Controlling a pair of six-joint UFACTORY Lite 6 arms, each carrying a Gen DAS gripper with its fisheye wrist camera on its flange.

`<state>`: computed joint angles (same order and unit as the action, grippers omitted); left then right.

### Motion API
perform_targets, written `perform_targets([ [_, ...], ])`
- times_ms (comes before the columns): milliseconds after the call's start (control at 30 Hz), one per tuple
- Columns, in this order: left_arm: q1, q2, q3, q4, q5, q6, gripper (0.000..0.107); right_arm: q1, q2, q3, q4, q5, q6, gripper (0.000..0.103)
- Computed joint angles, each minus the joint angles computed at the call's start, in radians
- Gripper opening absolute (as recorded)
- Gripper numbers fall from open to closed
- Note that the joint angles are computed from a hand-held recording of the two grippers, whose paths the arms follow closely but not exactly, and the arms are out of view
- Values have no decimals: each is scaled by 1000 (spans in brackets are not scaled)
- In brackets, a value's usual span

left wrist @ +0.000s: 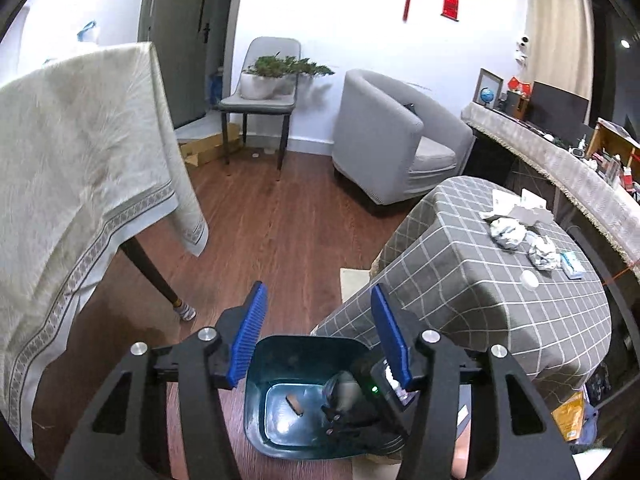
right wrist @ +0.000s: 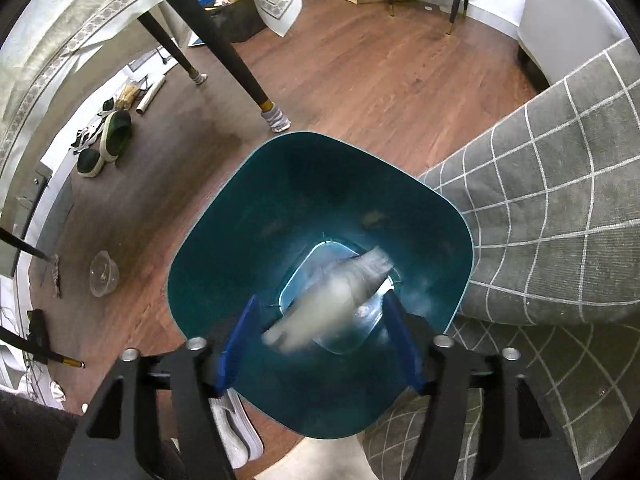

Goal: Collect trash
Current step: 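Carry the tape roll and black bag to the teal bin and release both, then grasp the white lid with the left tool while the right tool grasps a foil ball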

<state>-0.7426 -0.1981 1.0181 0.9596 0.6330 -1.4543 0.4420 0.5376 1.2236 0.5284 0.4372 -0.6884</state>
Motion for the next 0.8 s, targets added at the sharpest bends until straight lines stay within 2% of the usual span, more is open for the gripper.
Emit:
perform_targets([
  [167,-23,1,54,15,38,1,57,-29,-112,-47,86,25,-112,74],
  [500,-110,94,220,91,162,-32,57,-166,-425,-111,297,168,-365,74],
  [800,-138,237,361,105,131,-61,67,-384,-509,-67,391,287,-515,74],
])
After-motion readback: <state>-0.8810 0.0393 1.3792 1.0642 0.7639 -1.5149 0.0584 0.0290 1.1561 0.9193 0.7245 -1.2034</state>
